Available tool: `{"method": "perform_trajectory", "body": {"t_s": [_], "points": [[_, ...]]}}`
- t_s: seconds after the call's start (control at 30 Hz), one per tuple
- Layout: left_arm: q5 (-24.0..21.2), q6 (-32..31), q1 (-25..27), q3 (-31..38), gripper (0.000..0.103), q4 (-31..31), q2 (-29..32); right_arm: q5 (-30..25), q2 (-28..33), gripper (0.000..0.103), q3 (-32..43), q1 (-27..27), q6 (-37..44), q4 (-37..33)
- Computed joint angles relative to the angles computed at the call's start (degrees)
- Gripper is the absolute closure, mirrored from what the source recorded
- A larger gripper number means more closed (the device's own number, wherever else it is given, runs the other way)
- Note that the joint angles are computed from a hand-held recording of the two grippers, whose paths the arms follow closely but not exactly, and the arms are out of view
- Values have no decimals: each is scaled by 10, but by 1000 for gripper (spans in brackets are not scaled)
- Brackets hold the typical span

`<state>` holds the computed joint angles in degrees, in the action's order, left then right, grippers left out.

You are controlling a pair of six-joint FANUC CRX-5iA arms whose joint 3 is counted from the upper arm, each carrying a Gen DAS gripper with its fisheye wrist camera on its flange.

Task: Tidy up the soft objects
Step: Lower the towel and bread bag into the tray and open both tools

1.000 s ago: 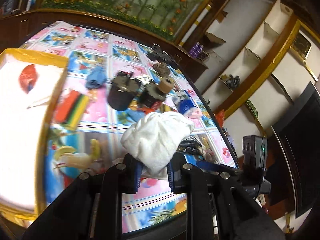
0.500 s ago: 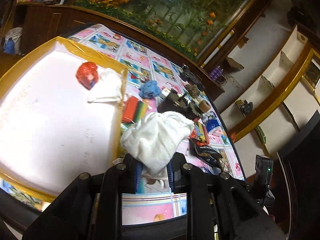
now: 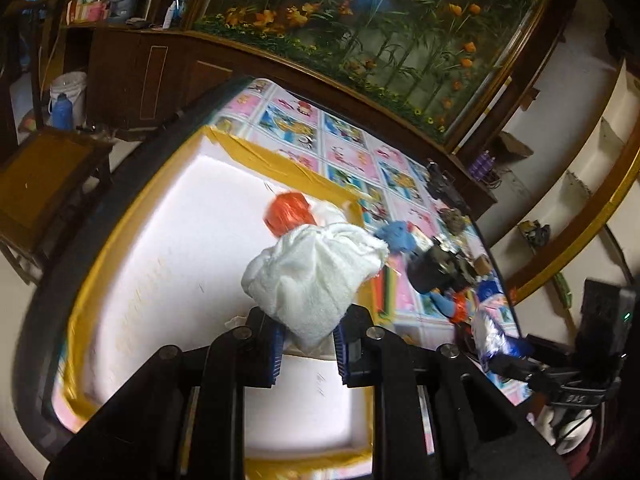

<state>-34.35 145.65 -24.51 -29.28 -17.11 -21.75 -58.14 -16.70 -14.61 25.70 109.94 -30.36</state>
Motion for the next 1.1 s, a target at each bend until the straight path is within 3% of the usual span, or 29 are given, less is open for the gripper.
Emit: {"method": "perform_trajectory", "body": {"t_s": [0.07,0.17,0.3,0.63,0.7,0.87,0.93,1.03,1.1], "points": [[-2,-44,30,8,85,25,17,9,38,53,33,19,-6,-4],[39,-167,98,-17,85,137,35,8,106,53,93,37,-24,-25],[61,-269,157,-39,85,244,70,1,200,53,178,52,-55,-58],[84,-299,212,-67,82,306,99,-32,400,53,357,69,-143,-100],[103,-343,218,-89,81,362,96,-25,422,53,378,79,-158,-87],[123,-419,216,-113,65,444,95,3,449,50,400,106,-195,-43],[142,-465,211,-132,57,501,90,9,444,41,397,110,-201,-38],[140,-412,211,-122,56,455,82,28,422,27,374,113,-196,-31],[121,-305,207,-93,54,347,75,48,394,26,344,117,-191,-17]]}}
